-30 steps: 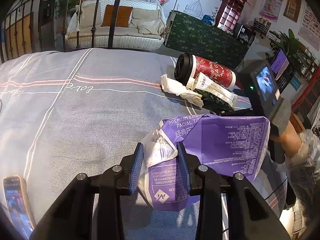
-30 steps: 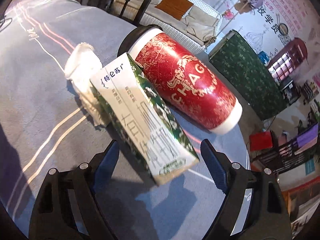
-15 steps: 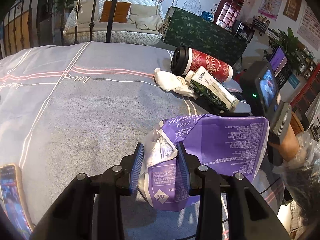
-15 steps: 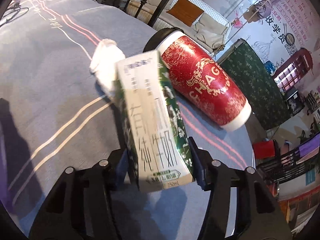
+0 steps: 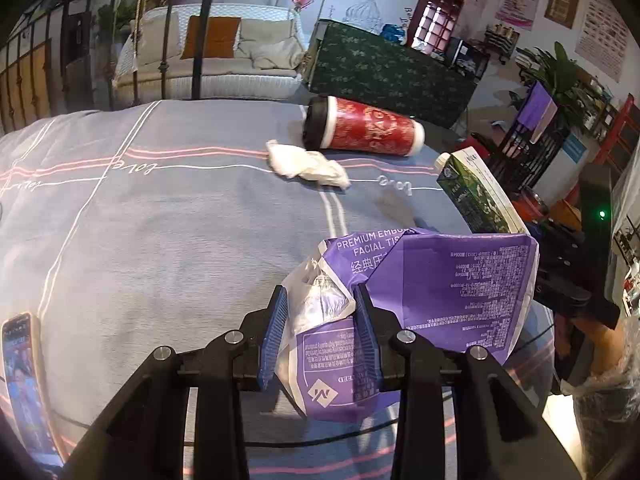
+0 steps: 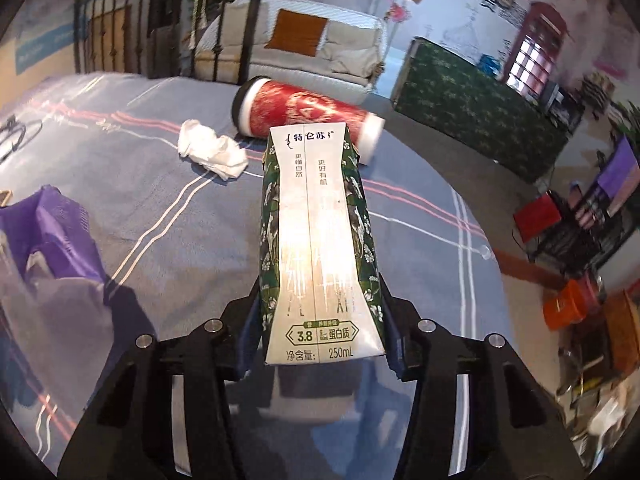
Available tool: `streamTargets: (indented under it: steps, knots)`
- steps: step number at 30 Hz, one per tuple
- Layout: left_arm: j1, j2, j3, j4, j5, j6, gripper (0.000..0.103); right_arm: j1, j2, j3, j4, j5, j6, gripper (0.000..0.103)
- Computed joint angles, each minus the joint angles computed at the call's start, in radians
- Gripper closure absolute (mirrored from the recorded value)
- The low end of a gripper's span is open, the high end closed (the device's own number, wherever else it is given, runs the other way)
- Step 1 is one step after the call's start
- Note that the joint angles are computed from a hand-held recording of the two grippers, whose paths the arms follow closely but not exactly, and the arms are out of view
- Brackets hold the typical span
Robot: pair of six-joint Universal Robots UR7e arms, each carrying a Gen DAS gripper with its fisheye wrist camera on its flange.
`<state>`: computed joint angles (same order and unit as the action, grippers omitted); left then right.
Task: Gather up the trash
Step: 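Grasp the green-and-white milk carton with the right tool while the left tool lifts the purple package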
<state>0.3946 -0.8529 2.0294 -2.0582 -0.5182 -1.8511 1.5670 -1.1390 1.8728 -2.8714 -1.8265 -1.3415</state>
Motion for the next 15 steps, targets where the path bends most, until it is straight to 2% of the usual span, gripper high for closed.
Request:
streamTargets:
  steps: [3,8,12,15]
  knots:
    - [0.000,0.039,-0.033,-0.052,0.011,0.073,0.068,-0.028,-0.052,0.011,0.014,0.019,0.049,0.052]
    - [0.007,0.121,-0.089,-0.234,0.018,0.266,0.069,-0.094,-0.133,0.020,0.014,0.050,0.130,0.052]
    - [0.024,0.214,-0.163,-0.444,0.003,0.498,0.069,-0.155,-0.196,0.011,0.029,0.069,0.191,0.052]
    - [0.036,0.280,-0.231,-0.545,-0.013,0.644,0.069,-0.204,-0.228,-0.008,0.029,0.071,0.243,0.052]
